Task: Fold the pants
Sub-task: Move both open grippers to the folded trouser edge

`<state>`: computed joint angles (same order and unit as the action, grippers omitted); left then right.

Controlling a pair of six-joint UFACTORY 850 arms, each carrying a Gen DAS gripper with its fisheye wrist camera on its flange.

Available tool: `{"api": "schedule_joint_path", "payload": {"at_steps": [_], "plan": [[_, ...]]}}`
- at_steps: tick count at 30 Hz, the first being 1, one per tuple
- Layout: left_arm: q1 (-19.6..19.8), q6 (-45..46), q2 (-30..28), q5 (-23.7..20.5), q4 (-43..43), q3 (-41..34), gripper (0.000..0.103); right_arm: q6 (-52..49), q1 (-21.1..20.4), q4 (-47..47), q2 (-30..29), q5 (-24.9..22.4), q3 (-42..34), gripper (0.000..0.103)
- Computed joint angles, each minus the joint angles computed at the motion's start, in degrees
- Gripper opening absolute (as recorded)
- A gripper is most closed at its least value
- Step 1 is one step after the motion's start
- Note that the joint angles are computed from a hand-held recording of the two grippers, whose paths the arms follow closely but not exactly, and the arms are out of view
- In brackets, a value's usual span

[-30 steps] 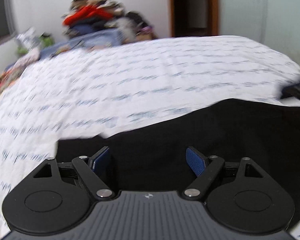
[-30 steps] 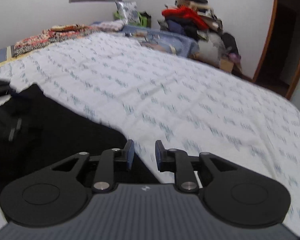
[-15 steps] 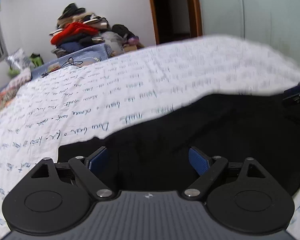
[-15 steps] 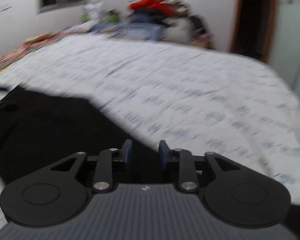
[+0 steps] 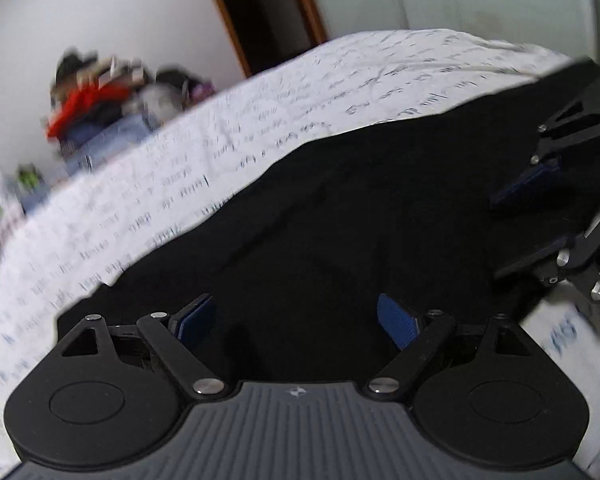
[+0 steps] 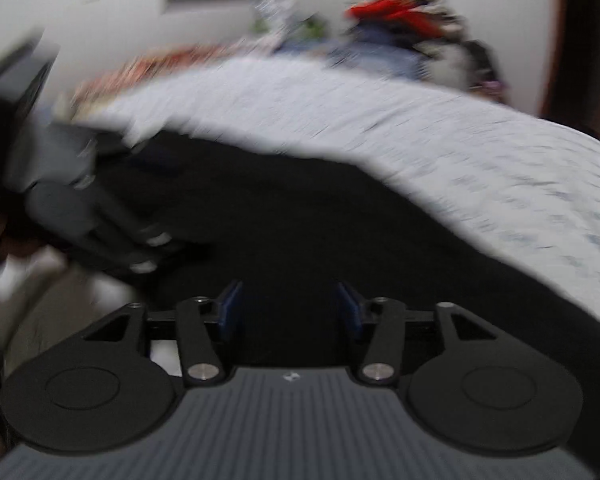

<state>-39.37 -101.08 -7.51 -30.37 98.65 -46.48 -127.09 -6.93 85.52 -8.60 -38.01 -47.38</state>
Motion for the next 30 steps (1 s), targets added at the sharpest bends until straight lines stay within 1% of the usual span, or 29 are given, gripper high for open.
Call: {"api": "schedule_joint_path", "payload": {"at_steps": [1, 2, 3, 5, 6, 8, 9, 10, 11, 12, 13, 14, 15, 16, 17, 18, 19, 20, 21, 23, 24, 25, 26, 27, 28, 29, 30], "plan": [[0.0, 0.0, 1.2, 0.3, 0.6, 1.1, 0.088, -3.3, 1.3, 0.2, 0.7, 3.5, 1.5, 0.050], [0.2, 0.2, 2.6, 1.2, 0.6, 2.2, 0.088, -5.2, 1.4, 0.7, 2.1, 4.7, 2.9, 0.050], [0.4, -0.2, 4.1, 1.8, 1.1, 3.4, 0.088, -4.6, 0.7, -0.7, 2.1, 3.4, 2.9, 0.050], [0.7, -1.3, 6.9, 1.9, 3.0, 5.3, 0.089, 0.2, -0.4, -5.8, 2.7, 1.9, 1.9, 0.050], [0.7, -1.7, 7.4, 0.4, 3.9, 5.8, 0.089, -0.4, -0.8, -5.6, 3.4, 2.1, 1.9, 0.051], [1.1, -2.5, 7.0, -4.3, 5.1, 5.7, 0.089, -4.3, -0.1, -0.6, 3.7, 3.4, 1.4, 0.067], [1.7, -2.4, 6.2, -6.6, 4.2, 5.0, 0.089, -5.9, 0.5, 1.9, 3.5, 3.0, 0.9, 0.069], [2.5, -3.0, 5.6, -7.7, 3.5, 4.2, 0.089, -7.1, 1.2, 4.3, 3.2, 2.7, 0.2, 0.072], [4.0, -5.1, 5.2, -7.4, 4.0, 3.8, 0.089, -8.5, 2.1, 6.8, 2.5, 2.6, -0.5, 0.072], [5.9, -7.2, 5.0, -5.5, 3.9, 3.4, 0.089, -9.5, 3.2, 8.6, 1.3, 2.4, -1.6, 0.072], [8.0, -7.2, 4.6, -2.9, 1.4, 2.7, 0.089, -9.0, 4.3, 8.7, -0.3, 2.4, -3.1, 0.072], [10.1, -5.1, 3.9, -0.2, -3.6, 1.8, 0.089, -8.3, 5.4, 8.8, -2.0, 2.8, -4.6, 0.072], [12.0, -4.9, 3.3, 2.1, -6.1, 1.7, 0.089, -7.8, 6.7, 8.9, -3.7, 4.2, -6.0, 0.072], [13.2, -6.8, 3.7, 3.9, -6.2, 2.6, 0.089, -7.1, 7.6, 7.8, -5.0, 6.0, -7.0, 0.072], [13.7, -10.4, 5.1, 5.1, -3.9, 4.2, 0.089, -5.4, 8.9, 5.4, -6.9, 9.4, -8.4, 0.075], [13.9, -13.3, 6.8, 5.4, -1.3, 5.9, 0.089, -4.0, 9.2, 3.9, -8.0, 10.4, -9.2, 0.077], [13.8, -13.9, 7.9, 5.4, -0.2, 6.9, 0.089, -1.7, 8.7, 3.1, -8.2, 9.0, -9.6, 0.078], [13.6, -13.0, 8.7, 4.9, -0.4, 7.2, 0.089, 0.3, 8.4, 1.7, -8.2, 8.6, -9.9, 0.078], [13.1, -13.0, 9.0, 3.8, 0.2, 7.2, 0.089, -0.1, 8.0, 2.1, -7.6, 8.8, -9.6, 0.078], [12.6, -14.5, 8.4, 1.9, 2.7, 6.3, 0.089, -4.6, 8.2, 7.0, -6.4, 9.8, -8.5, 0.079], [12.9, -14.2, 8.1, 2.1, 3.0, 5.5, 0.089, -5.8, 8.2, 9.1, -6.2, 9.2, -8.4, 0.081], [13.0, -13.2, 7.1, 2.7, 2.0, 4.4, 0.089, -6.8, 8.1, 11.5, -6.2, 8.3, -8.2, 0.091], [13.3, -10.2, 5.6, 3.7, -0.8, 2.9, 0.089, -7.0, 8.1, 12.5, -7.1, 8.2, -9.0, 0.096], [13.0, -6.3, 4.0, 3.7, -5.4, 1.6, 0.089, -7.0, 7.9, 11.9, -7.8, 8.7, -9.3, 0.096], [12.4, -4.7, 2.8, 2.6, -7.6, 1.0, 0.089, -5.6, 8.5, 8.9, -8.7, 11.0, -9.9, 0.096], [11.2, -5.0, 2.5, 0.4, -7.4, 1.0, 0.089, -4.1, 8.4, 6.9, -9.7, 11.7, -10.5, 0.096], [10.2, -5.3, 2.9, -0.9, -6.6, 1.5, 0.089, -2.7, 7.2, 6.9, -9.0, 10.0, -9.7, 0.096]]}}
